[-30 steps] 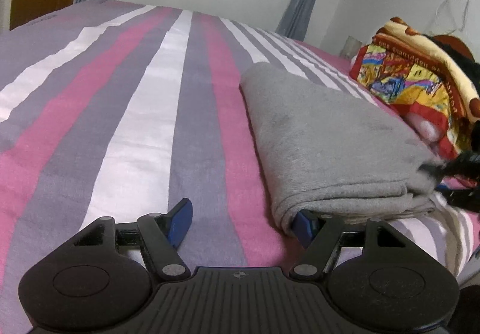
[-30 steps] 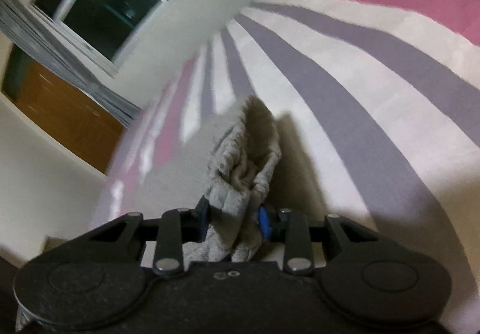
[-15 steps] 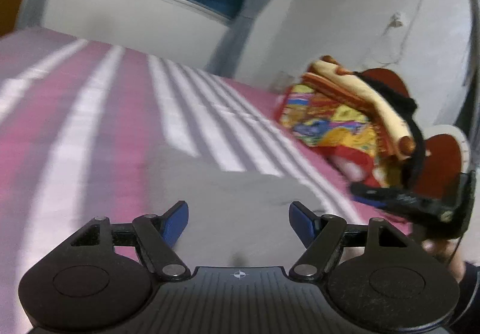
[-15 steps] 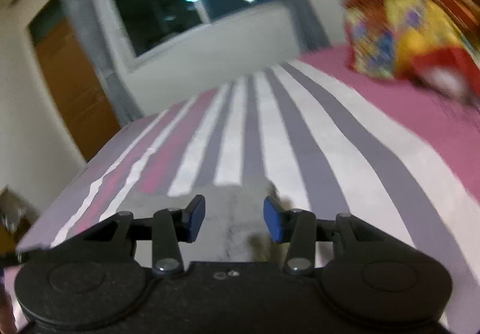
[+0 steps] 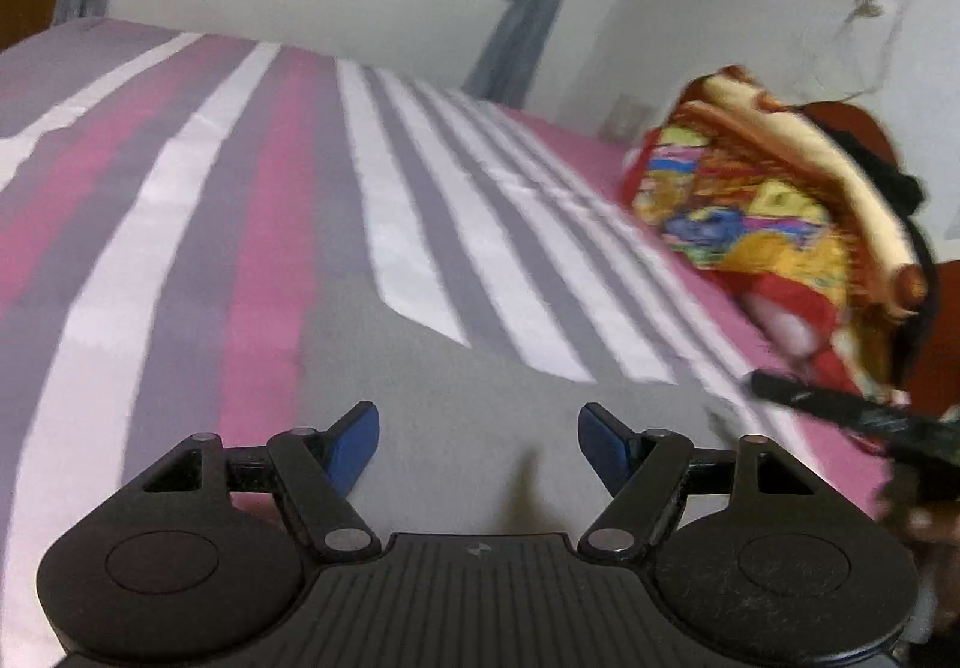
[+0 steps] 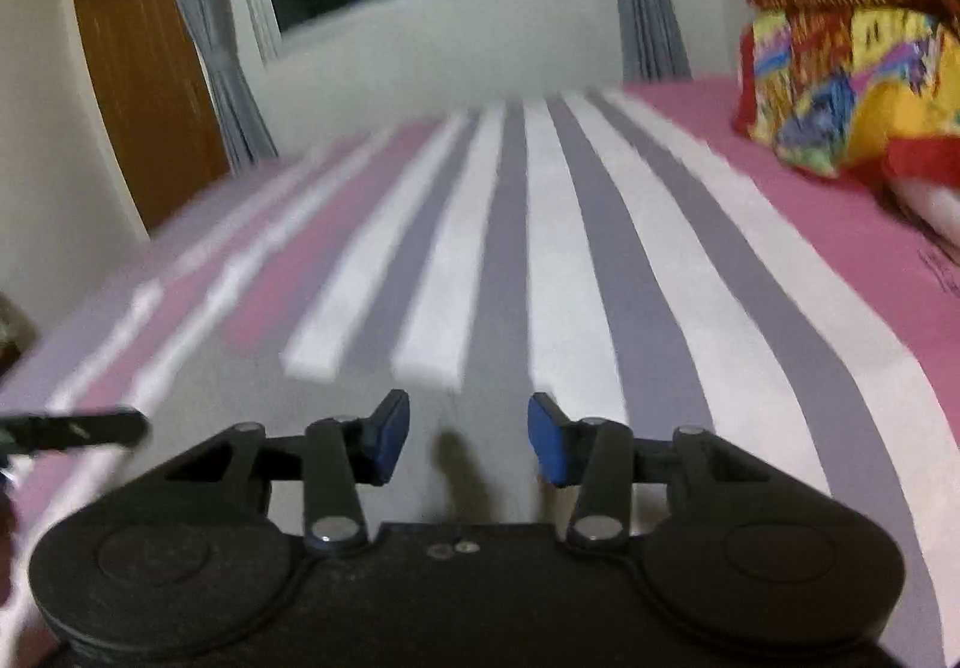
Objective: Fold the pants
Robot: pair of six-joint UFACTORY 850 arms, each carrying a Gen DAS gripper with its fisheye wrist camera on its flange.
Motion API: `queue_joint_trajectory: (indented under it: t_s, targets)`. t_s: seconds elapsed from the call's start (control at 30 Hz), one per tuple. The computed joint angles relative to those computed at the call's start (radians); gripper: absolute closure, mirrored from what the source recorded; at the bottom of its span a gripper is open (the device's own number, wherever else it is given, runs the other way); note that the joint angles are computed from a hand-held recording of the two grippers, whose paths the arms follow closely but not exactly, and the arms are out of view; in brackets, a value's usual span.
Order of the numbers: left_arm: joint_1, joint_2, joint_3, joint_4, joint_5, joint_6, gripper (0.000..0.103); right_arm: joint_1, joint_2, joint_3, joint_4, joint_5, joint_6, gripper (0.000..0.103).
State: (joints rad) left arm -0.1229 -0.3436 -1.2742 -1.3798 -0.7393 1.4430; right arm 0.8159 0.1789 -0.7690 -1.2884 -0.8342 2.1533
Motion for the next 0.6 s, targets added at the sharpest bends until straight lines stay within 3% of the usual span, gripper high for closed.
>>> queue_joint_trajectory:
  t_s: [0.1,0.2,0.27,0.4,0.47,0.53,0.6]
  targets:
    - [-0.056,-0.101,-0.135,0.241,0.094,-0.254,0.03,-0.095,-0.081,-0.073,0.139,0.082,-0.2,0.063]
    - [-0.102,-0.169,-0.21,0.44,0.122,-0.437,0.022,-0.147,-0.172,-0.119,0.344,0.093,-0.443,0.061]
    - [-0.105,-0.148,-0.193,0.424,0.143,-0.403,0.022,-0.137,-0.16,-0.119,0.33,0.074,-0.441,0.061]
    - [-0.067,-0.055,-0.081,0.219,0.14,-0.17,0.022,-0.035,-0.06,-0.061,0.15,0.001,-0.244,0.059]
    - [-0.079,-0.064,-0.078,0.323,0.187,-0.247,0.021,-0.03,-0.066,-0.062,0.199,0.001,-0.288,0.053]
    - [-0.072,-0.091,-0.092,0.346,0.166,-0.297,0.018,-0.07,-0.13,-0.091,0.349,0.017,-0.425,0.045]
    - [-0.063,-0.081,-0.101,0.381,0.153,-0.361,0.019,-0.083,-0.115,-0.077,0.379,0.045,-0.417,0.044]
